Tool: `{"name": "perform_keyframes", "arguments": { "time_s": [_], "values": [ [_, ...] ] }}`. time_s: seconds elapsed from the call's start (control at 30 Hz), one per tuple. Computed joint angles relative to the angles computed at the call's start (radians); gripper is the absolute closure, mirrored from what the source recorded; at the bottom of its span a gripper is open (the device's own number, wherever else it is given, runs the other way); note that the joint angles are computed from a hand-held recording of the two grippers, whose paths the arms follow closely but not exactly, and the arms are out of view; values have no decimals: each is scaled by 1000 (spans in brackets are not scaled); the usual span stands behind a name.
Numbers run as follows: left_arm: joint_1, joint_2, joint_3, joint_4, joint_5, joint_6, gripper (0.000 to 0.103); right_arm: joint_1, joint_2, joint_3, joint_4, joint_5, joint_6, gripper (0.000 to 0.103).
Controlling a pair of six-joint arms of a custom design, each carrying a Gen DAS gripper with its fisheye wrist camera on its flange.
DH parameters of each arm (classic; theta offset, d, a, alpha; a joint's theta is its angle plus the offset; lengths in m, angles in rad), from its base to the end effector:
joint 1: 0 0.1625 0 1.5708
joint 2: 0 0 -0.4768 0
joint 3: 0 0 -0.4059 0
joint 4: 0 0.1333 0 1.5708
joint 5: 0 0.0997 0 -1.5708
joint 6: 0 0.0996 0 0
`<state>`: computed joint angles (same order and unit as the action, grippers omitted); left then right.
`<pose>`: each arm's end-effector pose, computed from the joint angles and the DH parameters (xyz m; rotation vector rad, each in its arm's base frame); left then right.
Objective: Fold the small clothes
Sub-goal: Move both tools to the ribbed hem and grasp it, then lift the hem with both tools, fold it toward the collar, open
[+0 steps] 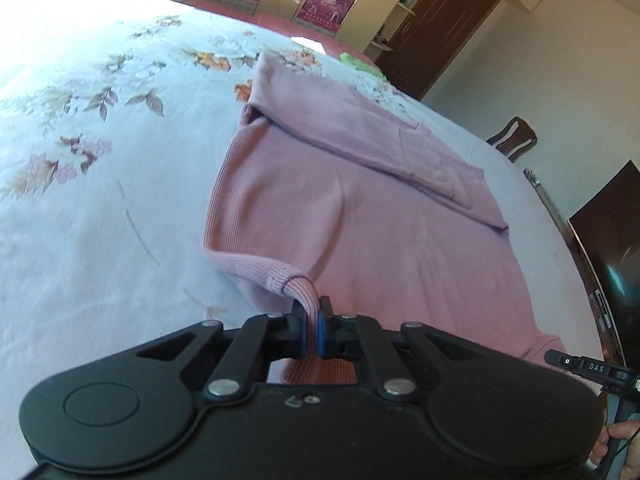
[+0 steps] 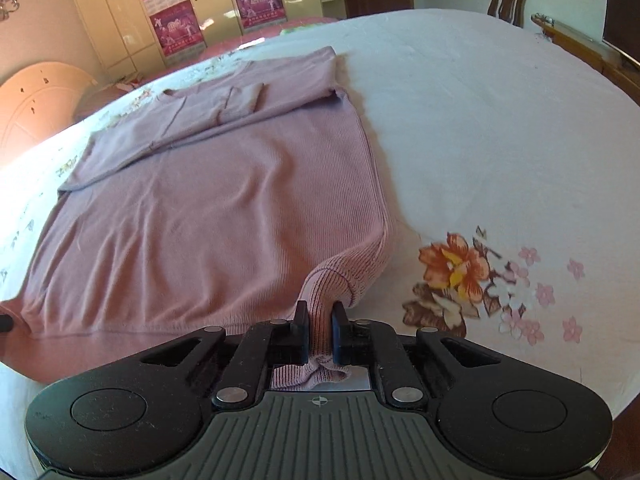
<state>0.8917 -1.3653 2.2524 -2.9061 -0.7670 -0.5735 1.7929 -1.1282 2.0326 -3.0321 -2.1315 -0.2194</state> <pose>-0.1379 -0.4972 0.2955 -0.1109 2.5324 -1.0945 0.2071 -0.5523 0.2554 0.3460 -2.4798 0.7144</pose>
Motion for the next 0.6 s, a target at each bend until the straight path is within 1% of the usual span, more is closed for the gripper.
{"name": "perform_keyframes", "arguments": {
  "time_s": [0.07,0.17,0.3,0.37,0.43,0.5,0.57,0.6],
  "values": [
    [8,38,-47,-70,16,84,99,7,24,-46,-14,20,-36,93],
    [37,101,-129,-156,16,197,99,13,72,-129,-24,43,-88,93],
    [76,189,-241,-261,17,319,99,3,159,-270,-24,88,-130,93],
    [100,239,-311,-306,15,378,99,-7,209,-352,-21,113,-134,94],
    [129,283,-386,-321,3,409,99,-17,259,-442,2,136,-119,94],
    [160,327,-463,-302,-9,415,99,-27,316,-542,40,147,-110,94],
    [195,373,-549,-254,-18,404,99,-38,373,-643,101,147,-89,94],
    [207,396,-585,-237,-10,403,99,-48,408,-710,152,148,-62,94]
  ]
}}
